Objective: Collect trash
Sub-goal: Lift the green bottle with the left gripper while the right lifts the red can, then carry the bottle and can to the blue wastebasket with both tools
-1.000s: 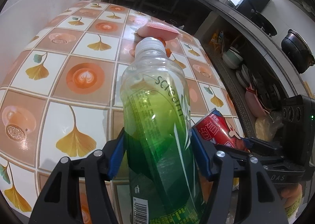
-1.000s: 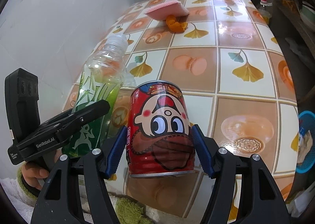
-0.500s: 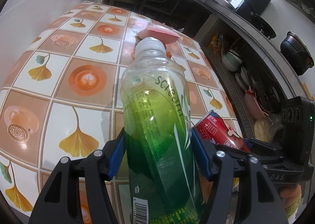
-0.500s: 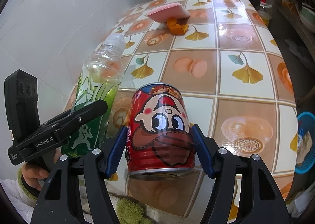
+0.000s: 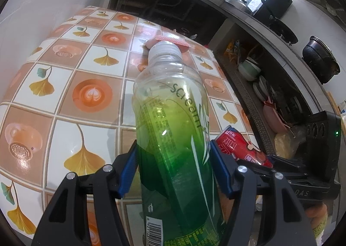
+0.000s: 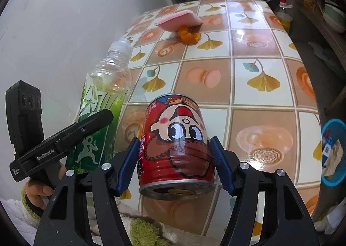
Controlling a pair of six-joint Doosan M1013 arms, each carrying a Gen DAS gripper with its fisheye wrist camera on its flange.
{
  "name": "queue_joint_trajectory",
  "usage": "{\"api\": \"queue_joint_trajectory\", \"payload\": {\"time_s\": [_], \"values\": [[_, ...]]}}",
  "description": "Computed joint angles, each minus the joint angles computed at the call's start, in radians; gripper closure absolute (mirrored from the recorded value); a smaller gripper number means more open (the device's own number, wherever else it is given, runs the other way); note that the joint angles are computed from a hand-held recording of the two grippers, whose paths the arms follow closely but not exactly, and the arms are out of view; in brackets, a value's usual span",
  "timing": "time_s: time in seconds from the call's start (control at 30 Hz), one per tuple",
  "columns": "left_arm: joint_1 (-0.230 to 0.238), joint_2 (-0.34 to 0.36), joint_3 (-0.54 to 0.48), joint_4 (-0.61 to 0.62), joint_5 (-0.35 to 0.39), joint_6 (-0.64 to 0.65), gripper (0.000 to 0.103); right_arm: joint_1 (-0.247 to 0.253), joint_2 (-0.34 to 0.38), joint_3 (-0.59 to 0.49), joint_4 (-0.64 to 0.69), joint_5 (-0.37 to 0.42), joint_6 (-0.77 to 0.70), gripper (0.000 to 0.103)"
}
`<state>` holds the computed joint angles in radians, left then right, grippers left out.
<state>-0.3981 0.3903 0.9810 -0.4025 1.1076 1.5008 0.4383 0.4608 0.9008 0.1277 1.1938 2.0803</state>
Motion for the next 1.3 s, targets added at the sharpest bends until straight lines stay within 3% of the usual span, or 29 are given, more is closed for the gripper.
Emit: {"api": "queue_joint_trajectory", "payload": {"time_s": [0.63, 1.07, 1.3], "values": [[-0.048, 0.037, -0.097, -0.006, 0.038, 0.061, 0.042, -0.026, -0.123, 0.158, -0.03, -0.157, 0.08, 0.041], [-0.126, 0.11, -0.222, -0.055, 0.108, 0.144, 0.042, -0.068, -0.256, 0.317, -0.138, -0.237, 0.243, 0.041], [-0.171, 0.176, -0.337, -0.085, 0.17, 0.201, 0.042, -0.09, -0.326, 0.405, -0.232, -0.267, 0.381, 0.041]]}}
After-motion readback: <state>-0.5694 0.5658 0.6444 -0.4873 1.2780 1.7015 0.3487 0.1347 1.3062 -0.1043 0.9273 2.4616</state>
